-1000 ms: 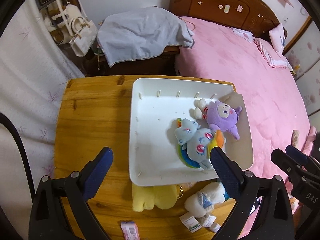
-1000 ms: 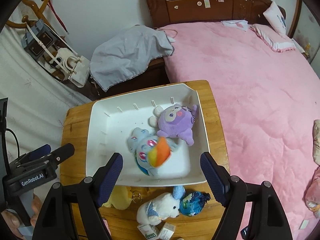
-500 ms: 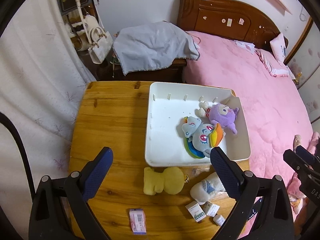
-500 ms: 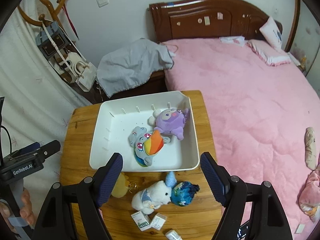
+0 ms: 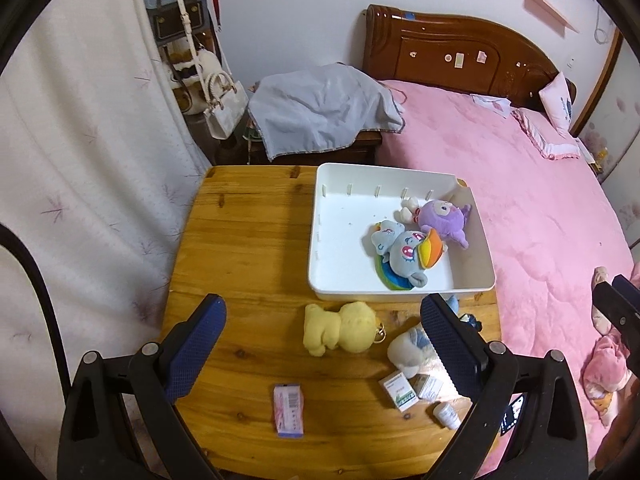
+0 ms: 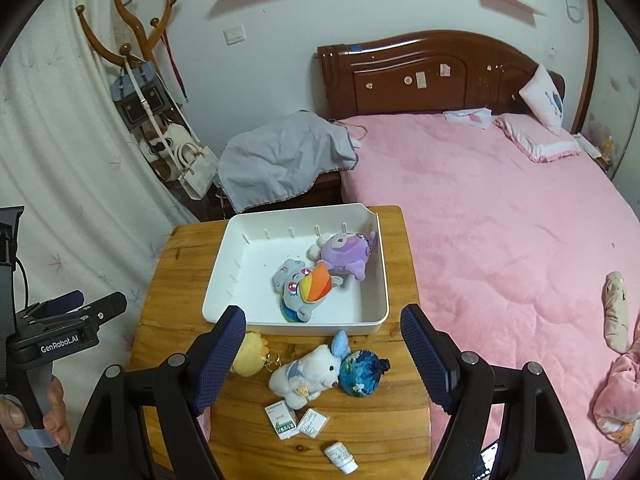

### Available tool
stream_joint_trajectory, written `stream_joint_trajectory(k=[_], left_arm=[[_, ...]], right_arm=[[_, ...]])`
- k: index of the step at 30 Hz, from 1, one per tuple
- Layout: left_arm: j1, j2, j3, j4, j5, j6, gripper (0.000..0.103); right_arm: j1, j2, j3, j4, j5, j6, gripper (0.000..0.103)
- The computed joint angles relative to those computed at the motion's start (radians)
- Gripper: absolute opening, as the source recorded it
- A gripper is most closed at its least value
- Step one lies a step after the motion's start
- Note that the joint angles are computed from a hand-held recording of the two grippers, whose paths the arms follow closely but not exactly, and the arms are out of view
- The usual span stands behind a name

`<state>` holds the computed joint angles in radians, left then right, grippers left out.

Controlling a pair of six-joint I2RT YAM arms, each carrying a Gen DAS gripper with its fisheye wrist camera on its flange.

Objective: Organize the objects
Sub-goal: 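Withdraw both grippers from the tray, then grasp the pink packet with left gripper while right grasps white pill bottle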

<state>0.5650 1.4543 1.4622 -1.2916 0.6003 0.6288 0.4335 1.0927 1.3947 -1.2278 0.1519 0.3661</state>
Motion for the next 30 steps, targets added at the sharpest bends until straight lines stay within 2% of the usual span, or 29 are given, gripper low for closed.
stream_joint_trajectory(k=[7,16,22,30], left_arm=[[0.120,-0.049,-0.049,-0.052,0.029,0.130,0.098],[0.201,-0.094,-0.214,-0.026,-0.007,0.246,0.098],[0.196,-0.110,-0.350,0.050,-0.065,0.268,0.098],[0.157,-0.062,-0.546,0.248,-0.180,0.248,0.098]], right_arm=[[0.083,-0.088,-0.065,-0.020,0.034,0.039,0.081],[0.248,-0.212,-0.257,-0.018,0.113,0.131,0.081],[0.274,-0.265,-0.407,0.000,0.125,0.173,0.081],[0.211,-0.317,-0.649,0.084,0.087,0.154,0.081]])
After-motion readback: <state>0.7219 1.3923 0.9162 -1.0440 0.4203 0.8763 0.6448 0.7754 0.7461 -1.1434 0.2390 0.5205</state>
